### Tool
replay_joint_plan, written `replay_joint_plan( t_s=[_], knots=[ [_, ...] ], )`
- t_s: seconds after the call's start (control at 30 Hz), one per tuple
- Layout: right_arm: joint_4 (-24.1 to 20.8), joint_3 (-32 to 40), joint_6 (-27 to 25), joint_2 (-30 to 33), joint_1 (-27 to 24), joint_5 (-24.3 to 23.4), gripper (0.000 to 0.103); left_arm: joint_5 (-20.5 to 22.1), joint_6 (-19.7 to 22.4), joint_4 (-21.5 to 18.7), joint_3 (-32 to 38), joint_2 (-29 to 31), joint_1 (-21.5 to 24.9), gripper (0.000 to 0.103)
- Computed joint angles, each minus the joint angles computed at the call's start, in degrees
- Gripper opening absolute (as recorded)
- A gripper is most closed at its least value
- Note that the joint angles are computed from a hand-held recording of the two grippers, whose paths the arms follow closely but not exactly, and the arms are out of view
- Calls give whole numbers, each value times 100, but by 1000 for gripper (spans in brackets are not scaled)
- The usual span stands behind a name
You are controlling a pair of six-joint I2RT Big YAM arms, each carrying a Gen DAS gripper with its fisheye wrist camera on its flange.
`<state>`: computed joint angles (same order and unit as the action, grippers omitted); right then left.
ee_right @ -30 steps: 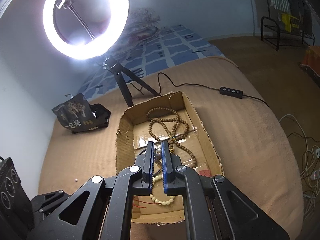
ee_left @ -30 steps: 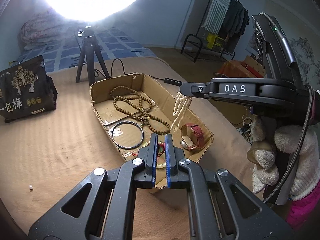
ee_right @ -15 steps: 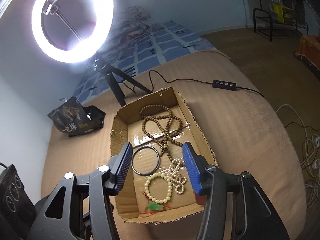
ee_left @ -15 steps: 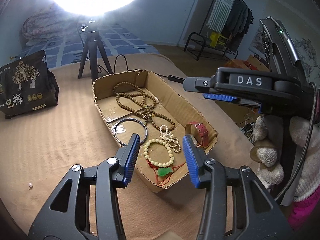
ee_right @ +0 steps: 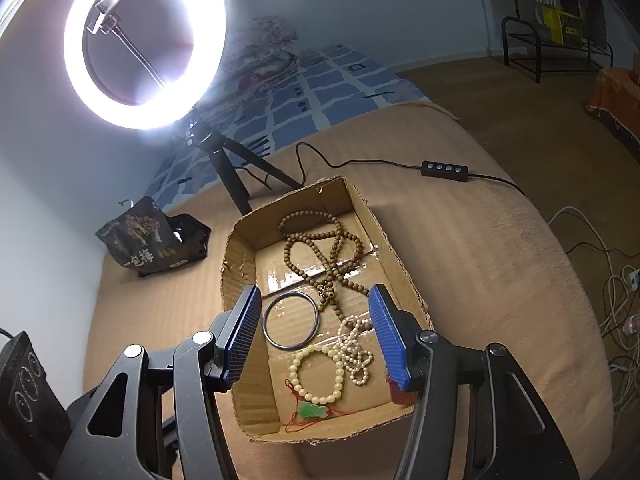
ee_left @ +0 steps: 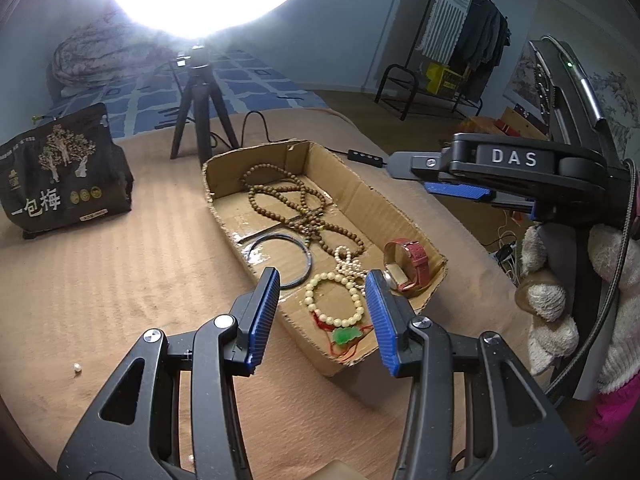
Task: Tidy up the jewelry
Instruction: 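Open both tools to drop the charm and pearls into the box, then move the right tool to the small pearl earring on the blanket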
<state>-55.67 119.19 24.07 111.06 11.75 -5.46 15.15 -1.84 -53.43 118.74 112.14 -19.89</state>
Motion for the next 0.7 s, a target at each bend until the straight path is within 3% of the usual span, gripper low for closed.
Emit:
replay_joint_plan(
  t_s=[0.23, 0.4, 0.7],
  knots=[
    [140, -148, -36, -144, 54, 84, 55, -204, 153, 72, -267, -194, 199, 45],
    [369, -396, -130, -327, 157, 98, 55, -445, 401, 350, -628, -449, 450, 45],
    [750, -820, -756, -612, 625, 344, 55, -558, 432, 408, -935, -665, 1067, 45]
  ],
)
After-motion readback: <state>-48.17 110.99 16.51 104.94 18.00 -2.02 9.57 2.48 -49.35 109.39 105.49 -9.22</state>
